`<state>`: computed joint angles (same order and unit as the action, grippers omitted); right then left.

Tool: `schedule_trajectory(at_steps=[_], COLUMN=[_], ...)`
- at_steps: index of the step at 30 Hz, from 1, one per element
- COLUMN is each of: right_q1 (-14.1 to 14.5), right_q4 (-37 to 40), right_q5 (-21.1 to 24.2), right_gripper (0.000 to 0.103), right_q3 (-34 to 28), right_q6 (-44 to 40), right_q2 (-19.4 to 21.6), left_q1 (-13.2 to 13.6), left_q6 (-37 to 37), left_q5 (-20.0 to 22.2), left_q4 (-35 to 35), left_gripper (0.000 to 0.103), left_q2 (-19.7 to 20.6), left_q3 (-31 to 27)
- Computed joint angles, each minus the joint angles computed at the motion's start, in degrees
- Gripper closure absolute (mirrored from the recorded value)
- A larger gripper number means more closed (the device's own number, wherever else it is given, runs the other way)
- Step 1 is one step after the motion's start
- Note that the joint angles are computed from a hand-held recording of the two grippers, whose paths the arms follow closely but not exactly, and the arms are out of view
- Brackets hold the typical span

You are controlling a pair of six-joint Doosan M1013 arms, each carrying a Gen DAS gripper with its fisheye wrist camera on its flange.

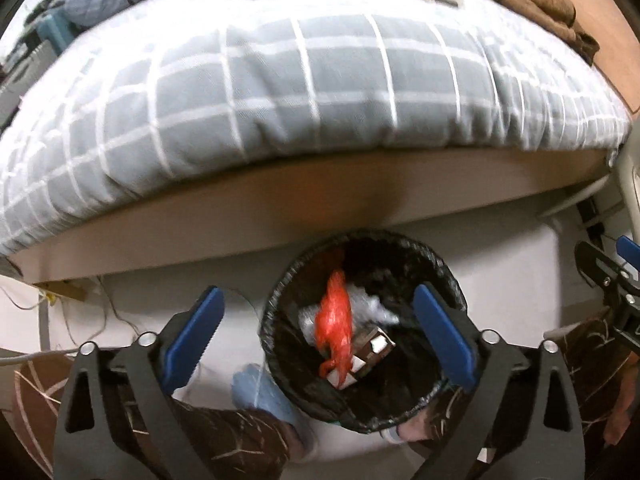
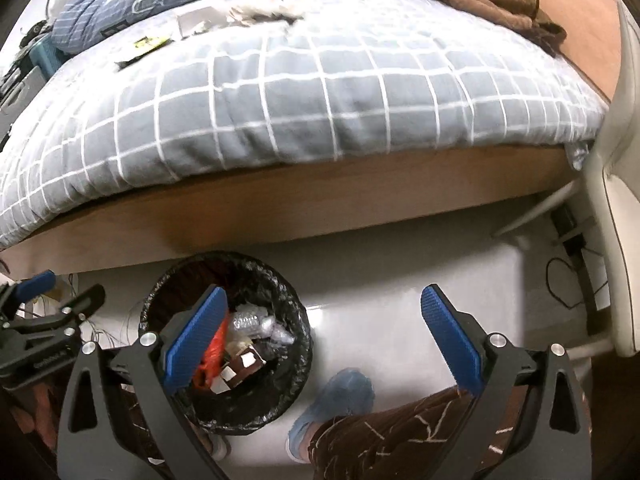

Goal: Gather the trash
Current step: 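Move both open tools back toward the remaining items on the bed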

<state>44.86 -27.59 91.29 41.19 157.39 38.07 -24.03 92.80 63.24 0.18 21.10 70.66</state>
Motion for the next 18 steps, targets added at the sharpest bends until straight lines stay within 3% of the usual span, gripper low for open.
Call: schedule_trajectory(at_steps=[4, 18], right_q1=[0.15, 0.58], right_q4=[-2.01, -7.89], right_q5=[0.32, 2.30], right_gripper=[0.009, 0.008], right_q3=[-3.19, -16.05], right_q6=[-2.74, -9.19], right_q2=[1.17, 5.87], left_q1=[0.34, 2.45], left_q6=[-0.58, -1.72], left_q5=[-1.70, -1.69], left_q4=[1.79, 0.25], left_gripper=[0.006, 0.006], left_q2=[-0.57, -0.43], left_q3=[-1.15, -7.01])
